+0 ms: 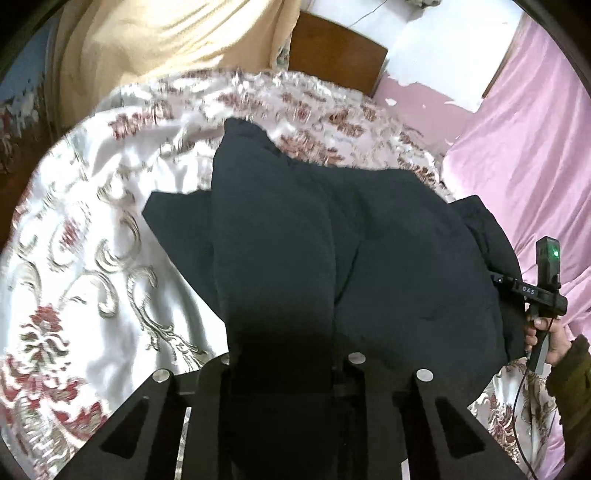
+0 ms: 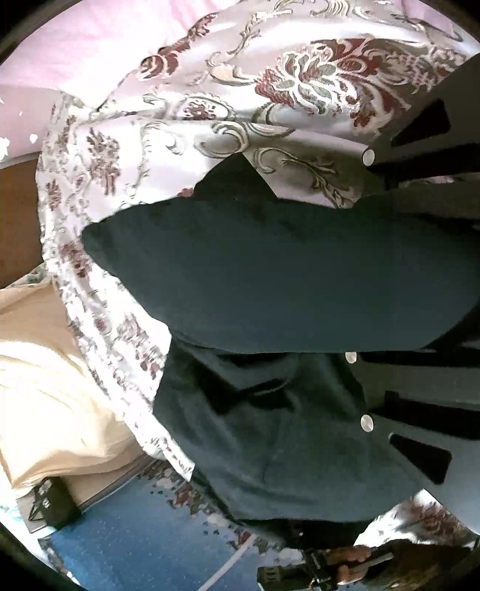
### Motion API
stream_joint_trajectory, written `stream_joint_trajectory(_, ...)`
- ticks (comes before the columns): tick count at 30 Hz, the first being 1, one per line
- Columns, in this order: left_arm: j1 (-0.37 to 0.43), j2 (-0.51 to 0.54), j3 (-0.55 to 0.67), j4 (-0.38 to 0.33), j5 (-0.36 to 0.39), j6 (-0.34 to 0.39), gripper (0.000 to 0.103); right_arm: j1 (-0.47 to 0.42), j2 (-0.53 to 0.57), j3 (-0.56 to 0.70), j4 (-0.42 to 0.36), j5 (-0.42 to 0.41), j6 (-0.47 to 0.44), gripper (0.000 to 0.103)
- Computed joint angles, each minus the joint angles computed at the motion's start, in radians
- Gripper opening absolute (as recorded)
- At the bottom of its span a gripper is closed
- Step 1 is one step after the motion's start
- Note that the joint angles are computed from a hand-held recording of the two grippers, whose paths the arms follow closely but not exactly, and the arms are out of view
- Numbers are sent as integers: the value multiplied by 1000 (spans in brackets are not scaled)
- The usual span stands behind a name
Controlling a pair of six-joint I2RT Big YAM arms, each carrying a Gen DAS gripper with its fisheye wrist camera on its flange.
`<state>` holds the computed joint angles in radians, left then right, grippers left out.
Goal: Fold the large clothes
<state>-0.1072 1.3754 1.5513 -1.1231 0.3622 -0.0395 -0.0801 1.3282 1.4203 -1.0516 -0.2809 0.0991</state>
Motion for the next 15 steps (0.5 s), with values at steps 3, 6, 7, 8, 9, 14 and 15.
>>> stream_joint_trajectory(3, -7, -35, 18, -38, -37, 20, 20, 12, -33, 18, -20, -27, -4, 20)
stream_joint_trajectory(6, 3, -80, 28, -83, -52, 38, 19, 35, -68, 28, -41, -28, -9, 20)
stream_joint_trajectory(7, 3, -92, 30, -92, -55, 41, 19, 42, -81, 24, -41, -30, -4, 20)
stream_joint_trajectory(8, 13, -118, 23, -106, -55, 48, 19, 48, -92, 24, -46, -32, 0, 20)
stream_joint_trajectory(9, 15, -128, 24, -115, -56, 47, 19, 52, -108, 12, -43, -34, 2, 20)
stream_joint_trajectory(14, 57, -222, -20, -171, -40, 57, 19, 85, -196, -12, -89, -33, -4, 20)
stream_joint_trajectory(15, 66, -232, -30, -176, -35, 62, 19, 94, -213, -20, -99, -26, -2, 20)
